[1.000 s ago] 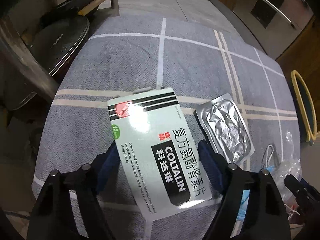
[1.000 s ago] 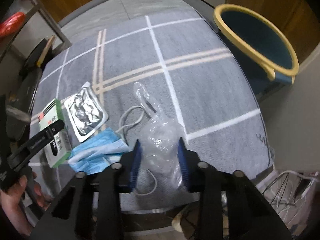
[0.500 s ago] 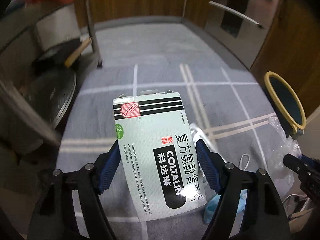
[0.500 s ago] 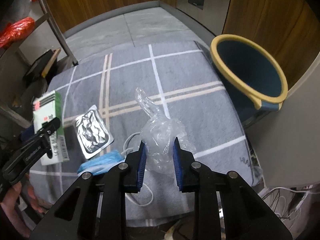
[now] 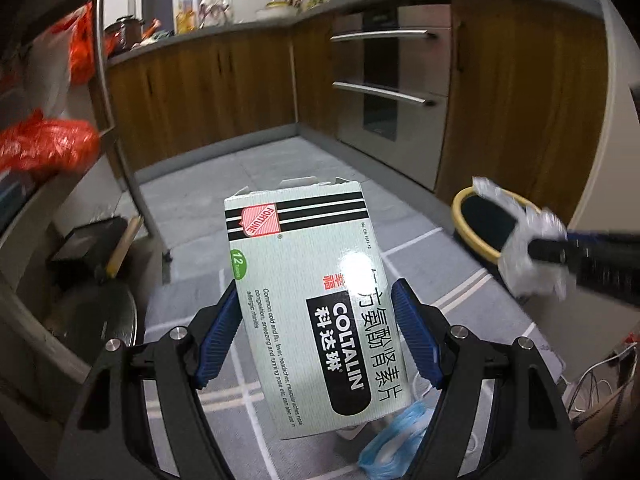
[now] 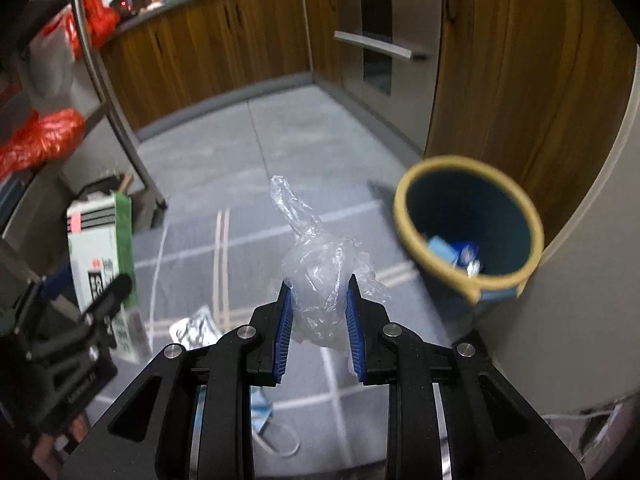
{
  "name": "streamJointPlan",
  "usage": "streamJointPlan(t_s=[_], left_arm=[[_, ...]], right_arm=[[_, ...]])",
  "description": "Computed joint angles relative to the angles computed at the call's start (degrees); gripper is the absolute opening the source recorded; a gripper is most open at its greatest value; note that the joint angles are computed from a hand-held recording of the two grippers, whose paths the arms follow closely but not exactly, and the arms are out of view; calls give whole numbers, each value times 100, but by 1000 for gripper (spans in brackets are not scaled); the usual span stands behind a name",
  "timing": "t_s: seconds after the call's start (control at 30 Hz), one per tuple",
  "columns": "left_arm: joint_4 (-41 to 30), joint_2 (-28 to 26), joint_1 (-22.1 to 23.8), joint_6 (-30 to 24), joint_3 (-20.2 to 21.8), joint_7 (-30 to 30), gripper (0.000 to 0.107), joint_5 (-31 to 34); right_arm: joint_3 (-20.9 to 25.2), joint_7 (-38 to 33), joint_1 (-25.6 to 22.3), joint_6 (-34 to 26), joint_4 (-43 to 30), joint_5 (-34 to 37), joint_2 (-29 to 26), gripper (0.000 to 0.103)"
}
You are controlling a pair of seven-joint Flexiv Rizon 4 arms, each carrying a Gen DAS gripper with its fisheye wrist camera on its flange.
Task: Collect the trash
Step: 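Carry the clear plastic bag and medicine box over the bin with both tools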
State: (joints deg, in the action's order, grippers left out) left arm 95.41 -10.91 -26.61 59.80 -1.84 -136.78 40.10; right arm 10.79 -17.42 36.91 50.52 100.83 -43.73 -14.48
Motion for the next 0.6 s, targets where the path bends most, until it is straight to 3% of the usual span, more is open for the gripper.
streamJointPlan(t_s=[0.13, 0.3, 0.6], left_arm=[[-17, -49, 95, 155, -83, 391, 73, -376], [-279, -188, 24, 227, -59, 761, 74, -379], [-979, -971, 27, 538, -159, 1954, 74, -1556]], right_arm=[[-7, -261, -93, 106, -91, 37, 54, 27], [-124, -545, -291, 286, -207, -5, 132, 27], [-327, -930, -780, 252, -395, 432, -12, 27]])
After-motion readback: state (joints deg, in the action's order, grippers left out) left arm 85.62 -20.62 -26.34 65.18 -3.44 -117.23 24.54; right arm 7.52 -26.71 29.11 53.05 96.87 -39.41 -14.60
